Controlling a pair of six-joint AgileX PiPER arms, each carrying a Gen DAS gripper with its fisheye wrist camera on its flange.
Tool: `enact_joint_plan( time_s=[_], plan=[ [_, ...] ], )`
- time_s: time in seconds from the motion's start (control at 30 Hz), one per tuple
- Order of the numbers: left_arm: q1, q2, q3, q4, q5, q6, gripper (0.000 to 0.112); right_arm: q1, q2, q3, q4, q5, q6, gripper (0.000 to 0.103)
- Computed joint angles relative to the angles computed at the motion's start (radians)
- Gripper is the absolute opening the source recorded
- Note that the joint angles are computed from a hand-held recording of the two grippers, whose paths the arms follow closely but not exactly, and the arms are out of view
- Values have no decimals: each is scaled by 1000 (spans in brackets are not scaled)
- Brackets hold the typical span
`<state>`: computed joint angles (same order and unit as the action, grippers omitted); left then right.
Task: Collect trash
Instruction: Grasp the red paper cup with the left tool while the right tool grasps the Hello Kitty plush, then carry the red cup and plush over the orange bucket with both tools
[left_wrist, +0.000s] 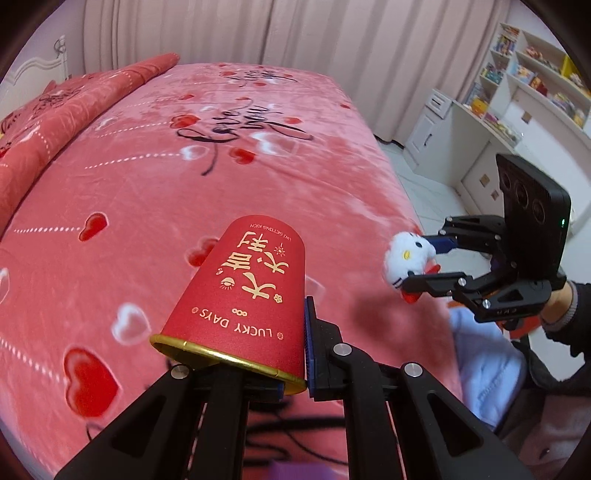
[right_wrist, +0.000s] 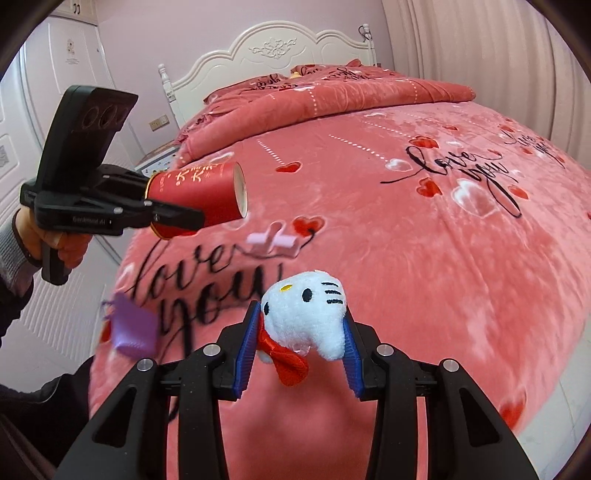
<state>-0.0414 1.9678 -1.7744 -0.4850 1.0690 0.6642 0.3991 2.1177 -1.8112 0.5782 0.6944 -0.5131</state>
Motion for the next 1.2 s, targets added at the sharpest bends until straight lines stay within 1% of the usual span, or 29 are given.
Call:
enact_joint_plan(
  time_s=[0.17, 0.37, 0.53, 0.67, 0.83, 0.9, 0.97, 1.03, 1.1, 1.2],
  plan=[
    [-72, -192, 243, -7, -72, -17, 10, 8, -220, 307, 77, -91, -74, 41],
    [-188, -364, 442, 15, -144, -101, 9, 11, -470, 600, 142, -144, -131, 41],
    [-306, -465, 558, 40, -197, -189, 10, -14, -671, 810, 205, -172, -162, 41],
    [-413, -486, 599, 51, -240, -254, 10, -71, -838, 964, 221, -152, -168, 41],
    [-546, -445, 584, 49, -287, -309, 10, -207, -1018, 1100, 227, -81, -188, 41],
    [-599, -409, 548, 54, -300, -329, 10, -308, -1084, 1143, 247, -22, -226, 41],
    [-636, -378, 515, 44, -302, -331, 10, -439, -1139, 1180, 277, 50, -287, 41],
    [-682, -322, 454, 48, -301, -340, 9, -597, -1179, 1207, 311, 142, -364, 41],
    [-720, -266, 388, 44, -290, -336, 10, -796, -1212, 1231, 342, 258, -466, 41],
    [-775, -167, 270, 40, -260, -333, 9, -1062, -1214, 1244, 362, 405, -601, 41]
  ],
)
